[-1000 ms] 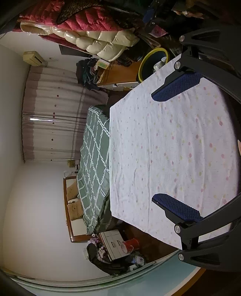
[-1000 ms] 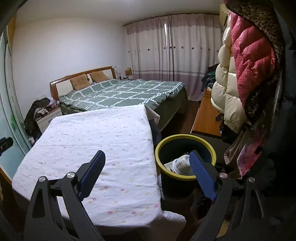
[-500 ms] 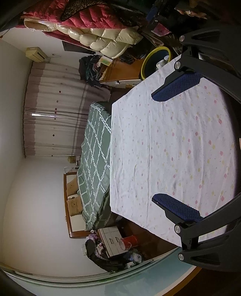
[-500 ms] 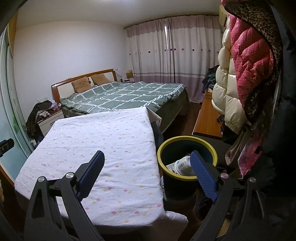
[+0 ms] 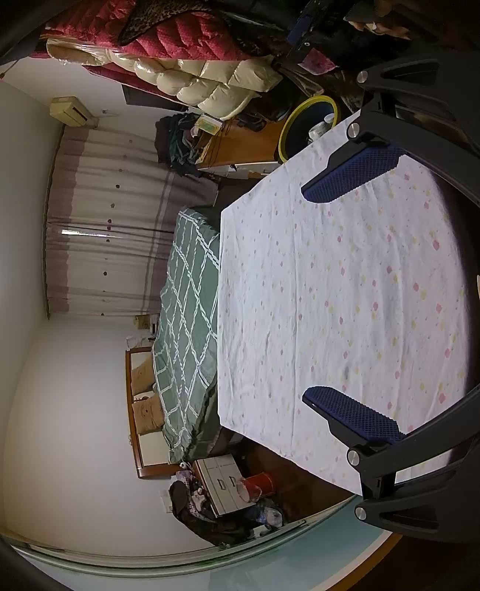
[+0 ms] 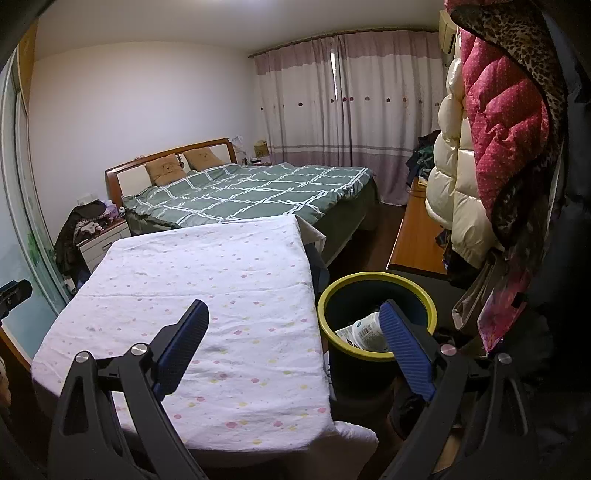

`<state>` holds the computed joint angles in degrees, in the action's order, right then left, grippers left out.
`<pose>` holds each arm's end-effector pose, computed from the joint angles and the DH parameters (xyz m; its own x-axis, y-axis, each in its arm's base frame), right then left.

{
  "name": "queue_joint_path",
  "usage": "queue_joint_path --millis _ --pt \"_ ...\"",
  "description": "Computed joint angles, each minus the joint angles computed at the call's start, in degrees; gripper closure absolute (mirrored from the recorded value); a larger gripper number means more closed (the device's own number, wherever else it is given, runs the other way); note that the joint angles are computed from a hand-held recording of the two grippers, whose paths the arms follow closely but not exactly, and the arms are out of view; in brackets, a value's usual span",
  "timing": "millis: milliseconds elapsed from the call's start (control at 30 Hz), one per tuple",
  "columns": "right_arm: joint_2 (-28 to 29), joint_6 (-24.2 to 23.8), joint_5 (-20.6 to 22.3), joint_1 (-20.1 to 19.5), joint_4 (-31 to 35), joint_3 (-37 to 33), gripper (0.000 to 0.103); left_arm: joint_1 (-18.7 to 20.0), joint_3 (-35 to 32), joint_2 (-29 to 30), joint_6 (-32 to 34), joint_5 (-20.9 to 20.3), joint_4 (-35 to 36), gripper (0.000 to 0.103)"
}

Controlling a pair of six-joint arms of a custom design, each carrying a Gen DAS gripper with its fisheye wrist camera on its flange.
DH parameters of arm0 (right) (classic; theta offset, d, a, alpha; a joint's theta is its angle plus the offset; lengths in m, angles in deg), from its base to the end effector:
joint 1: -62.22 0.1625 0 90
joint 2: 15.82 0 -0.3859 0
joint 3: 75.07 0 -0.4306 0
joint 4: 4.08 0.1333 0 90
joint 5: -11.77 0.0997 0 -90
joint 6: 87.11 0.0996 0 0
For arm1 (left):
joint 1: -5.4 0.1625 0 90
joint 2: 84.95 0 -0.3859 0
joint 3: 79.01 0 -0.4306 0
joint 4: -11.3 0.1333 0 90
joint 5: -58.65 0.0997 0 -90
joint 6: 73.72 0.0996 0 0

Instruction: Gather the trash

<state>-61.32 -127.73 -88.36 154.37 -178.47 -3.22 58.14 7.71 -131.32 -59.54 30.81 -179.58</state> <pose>0.1454 -0.7874 0.2793 -0.7380 -0.2592 0.6230 -0.6592 0.4745 -0.5834 -0.2379 -0.6784 0.2269 -0.7393 -0.2240 -0.6350 0.4940 0.4605 -0.7375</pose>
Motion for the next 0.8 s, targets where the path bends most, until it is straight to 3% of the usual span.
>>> queue_joint_path --millis 800 --pt "0.2 0.3 0.0 0.1 0.4 0.1 0.014 0.2 0.1 0.0 -0.9 -0.2 0.9 0.005"
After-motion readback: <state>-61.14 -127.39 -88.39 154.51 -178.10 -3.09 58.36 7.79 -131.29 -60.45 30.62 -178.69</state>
